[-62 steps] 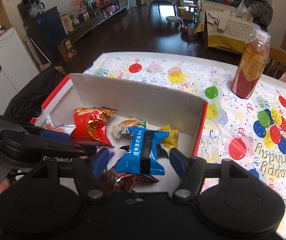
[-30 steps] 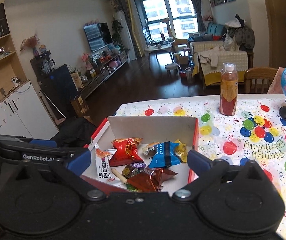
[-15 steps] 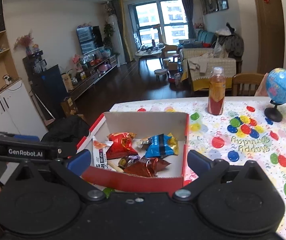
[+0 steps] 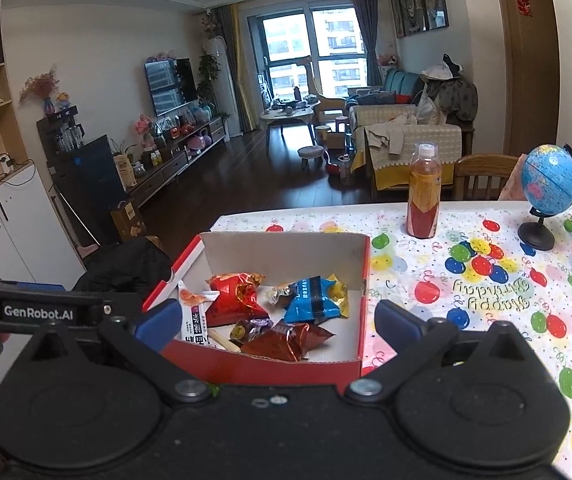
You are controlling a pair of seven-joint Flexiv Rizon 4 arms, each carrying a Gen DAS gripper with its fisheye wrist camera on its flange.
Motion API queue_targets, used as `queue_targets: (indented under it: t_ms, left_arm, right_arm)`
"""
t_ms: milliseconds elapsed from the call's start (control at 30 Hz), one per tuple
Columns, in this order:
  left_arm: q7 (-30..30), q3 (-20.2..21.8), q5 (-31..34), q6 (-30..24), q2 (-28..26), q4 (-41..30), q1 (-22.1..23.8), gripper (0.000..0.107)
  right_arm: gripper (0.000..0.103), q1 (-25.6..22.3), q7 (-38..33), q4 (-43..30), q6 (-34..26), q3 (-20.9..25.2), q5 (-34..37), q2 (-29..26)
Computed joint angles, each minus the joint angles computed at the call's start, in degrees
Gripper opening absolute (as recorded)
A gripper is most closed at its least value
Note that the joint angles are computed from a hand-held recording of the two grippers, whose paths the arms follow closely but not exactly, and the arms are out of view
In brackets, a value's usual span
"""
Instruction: Organize snacks
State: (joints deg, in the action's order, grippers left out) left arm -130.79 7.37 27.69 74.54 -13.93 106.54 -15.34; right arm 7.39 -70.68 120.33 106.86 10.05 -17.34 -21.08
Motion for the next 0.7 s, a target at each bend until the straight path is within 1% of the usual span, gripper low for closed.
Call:
queue_targets:
  t_ms: [33, 100, 267, 333, 400, 433, 700]
  left_arm:
    - [0.0, 0.0, 0.1, 0.1, 0.0, 0.0, 0.0, 0.100]
    - [0.1, -0.1, 0.1, 0.2, -0.1, 0.0, 0.0, 0.100]
    - [0.8, 0.0, 0.1, 1.4, -0.3, 0.1, 0.1, 0.100]
    - [0.8, 0.2, 0.3, 1.8, -0.1, 0.3, -0.1, 0.100]
    - [0.5, 0.5, 0.7, 2.3, 0.0, 0.3, -0.4, 0.100]
    - [0.5, 0.6, 0.9, 2.4, 0.0, 0.3, -0.5, 0.100]
    - [0.8, 0.7, 0.5, 2.6, 0.0, 0.3, -0.5, 0.100]
  right_arm:
    - [0.103, 0.1, 0.0, 0.0, -0.1, 0.0, 0.1, 0.0]
    - [0.103, 1.7, -0.2, 0.2, -0.3, -1.6, 0.9, 0.4]
    - [0.102, 3.4, -1.2, 0.4, -0.1, -2.9, 1.9, 0.4]
    - [0.102, 6.2, -1.5, 0.7, -0.1, -5.5, 3.7, 1.0]
    - [0.102, 6.6, -1.6, 0.6, -0.3, -5.8, 4.4, 1.1]
    - [0.102, 7.5, -1.8, 0.8, -0.2, -6.6, 5.0, 1.2]
    - [0.102, 7.4, -2.5, 0.7, -0.5, -6.1, 5.9, 1.4]
